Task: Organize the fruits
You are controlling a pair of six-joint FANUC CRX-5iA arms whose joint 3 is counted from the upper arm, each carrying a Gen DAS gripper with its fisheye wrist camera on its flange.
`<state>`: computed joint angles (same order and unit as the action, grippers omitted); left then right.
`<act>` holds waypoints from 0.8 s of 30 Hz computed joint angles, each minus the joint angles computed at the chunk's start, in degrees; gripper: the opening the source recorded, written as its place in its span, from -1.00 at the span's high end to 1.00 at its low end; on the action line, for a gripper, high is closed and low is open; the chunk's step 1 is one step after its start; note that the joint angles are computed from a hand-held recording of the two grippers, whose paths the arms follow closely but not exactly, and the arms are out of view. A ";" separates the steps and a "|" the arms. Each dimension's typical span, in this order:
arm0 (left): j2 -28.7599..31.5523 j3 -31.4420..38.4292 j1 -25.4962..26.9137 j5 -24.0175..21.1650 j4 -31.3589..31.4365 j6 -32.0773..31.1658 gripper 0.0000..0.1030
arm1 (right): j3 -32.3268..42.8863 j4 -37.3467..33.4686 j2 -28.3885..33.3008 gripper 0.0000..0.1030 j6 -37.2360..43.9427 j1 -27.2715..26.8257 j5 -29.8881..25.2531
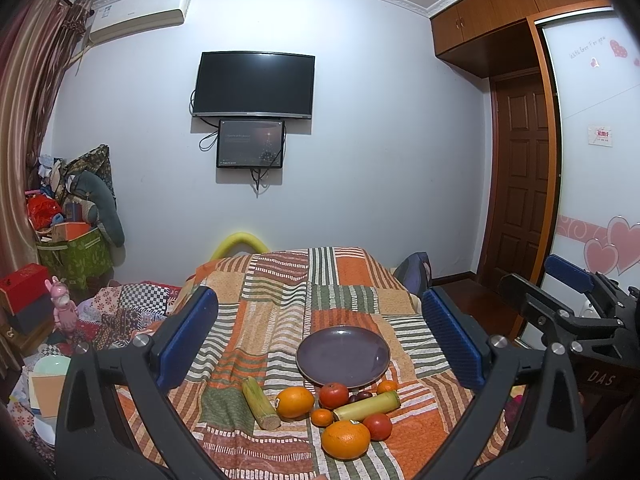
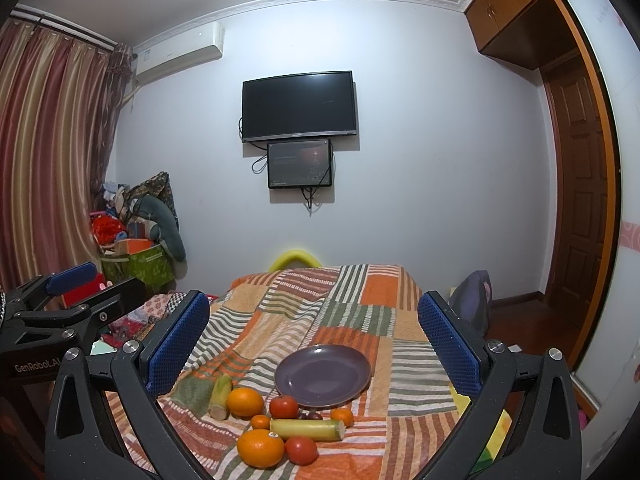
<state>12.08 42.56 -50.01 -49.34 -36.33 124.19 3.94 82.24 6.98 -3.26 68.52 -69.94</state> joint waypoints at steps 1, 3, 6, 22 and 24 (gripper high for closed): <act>0.01 0.00 0.00 0.01 -0.03 -0.05 -1.00 | -0.31 -0.04 -0.23 -1.00 -0.15 -0.09 0.27; 0.08 0.14 -0.14 -0.29 -0.41 0.15 -1.00 | -0.42 -1.02 -0.47 -1.00 -0.07 -0.30 1.28; 0.24 0.10 0.57 -0.03 1.31 -0.81 -1.00 | -0.66 -2.27 -0.81 -1.00 -0.02 -0.58 2.74; 4.93 2.91 6.16 -5.88 12.36 -10.84 -0.55 | -3.68 -16.03 -2.59 -0.43 6.44 -3.73 9.82; 5.98 3.45 6.88 -6.94 13.45 -12.13 -0.54 | -3.39 -19.65 -2.52 -0.32 8.84 -4.20 10.42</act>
